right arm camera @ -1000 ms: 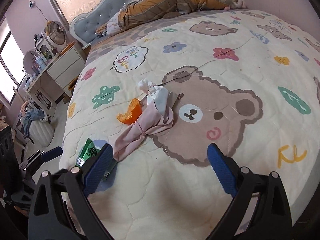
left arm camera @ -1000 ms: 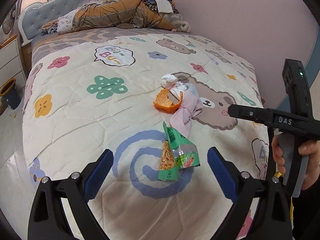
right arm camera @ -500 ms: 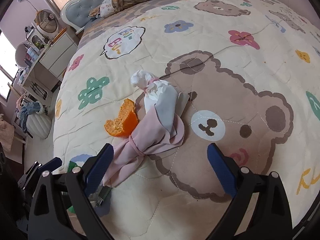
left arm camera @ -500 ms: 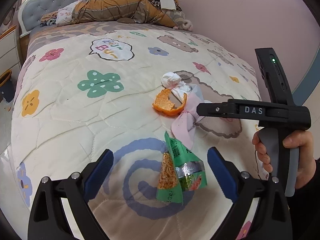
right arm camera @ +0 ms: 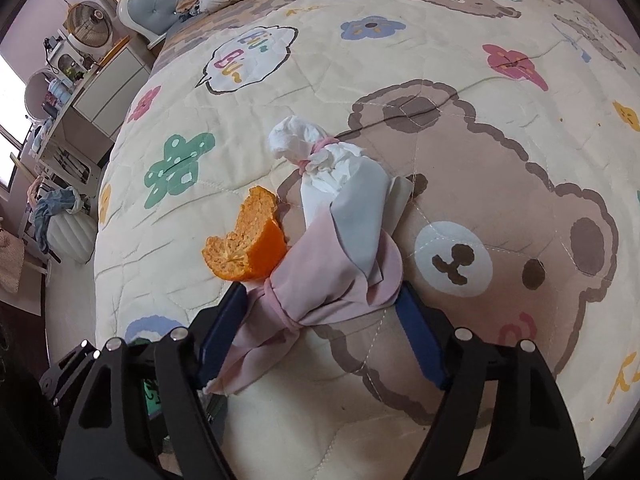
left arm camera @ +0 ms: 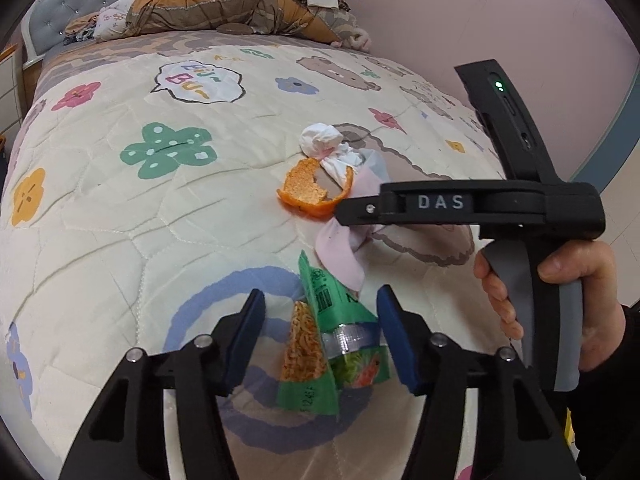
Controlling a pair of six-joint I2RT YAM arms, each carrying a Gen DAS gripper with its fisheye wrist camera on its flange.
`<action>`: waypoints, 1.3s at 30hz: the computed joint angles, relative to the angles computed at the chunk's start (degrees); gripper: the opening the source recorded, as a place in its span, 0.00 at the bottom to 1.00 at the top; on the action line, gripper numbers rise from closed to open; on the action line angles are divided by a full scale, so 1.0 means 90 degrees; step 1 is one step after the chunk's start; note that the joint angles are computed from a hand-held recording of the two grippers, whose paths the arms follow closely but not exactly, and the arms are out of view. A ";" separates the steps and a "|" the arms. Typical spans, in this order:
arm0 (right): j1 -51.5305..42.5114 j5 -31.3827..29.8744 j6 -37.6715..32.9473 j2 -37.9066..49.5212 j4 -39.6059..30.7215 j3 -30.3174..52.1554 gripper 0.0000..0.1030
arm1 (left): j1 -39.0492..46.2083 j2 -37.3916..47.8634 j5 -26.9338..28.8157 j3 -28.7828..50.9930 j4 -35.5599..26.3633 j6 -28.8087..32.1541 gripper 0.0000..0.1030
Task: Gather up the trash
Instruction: 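Grasp the green snack bag with the left tool while the right tool grasps the pink cloth, then carry the green snack bag with the left tool while the right tool carries the pink cloth to the bin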
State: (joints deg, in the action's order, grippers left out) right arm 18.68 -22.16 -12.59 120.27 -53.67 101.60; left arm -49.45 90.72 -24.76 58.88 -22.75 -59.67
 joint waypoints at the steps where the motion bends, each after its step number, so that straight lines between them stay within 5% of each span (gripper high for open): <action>1: 0.0016 -0.0007 0.0011 0.0032 -0.0007 0.0025 0.68 | -0.0012 0.0020 0.0071 -0.0011 0.0093 0.0062 0.42; 17: 0.0000 -0.0203 -0.0053 -0.0250 0.0173 -0.0335 0.32 | -0.0203 -0.0253 -0.0036 -0.0233 0.0223 -0.0021 0.22; 39: -0.0840 -0.0557 -0.0438 -0.1007 0.0230 -0.1117 0.21 | -0.0826 -0.0012 -0.0720 0.0340 -0.0751 -0.0363 0.12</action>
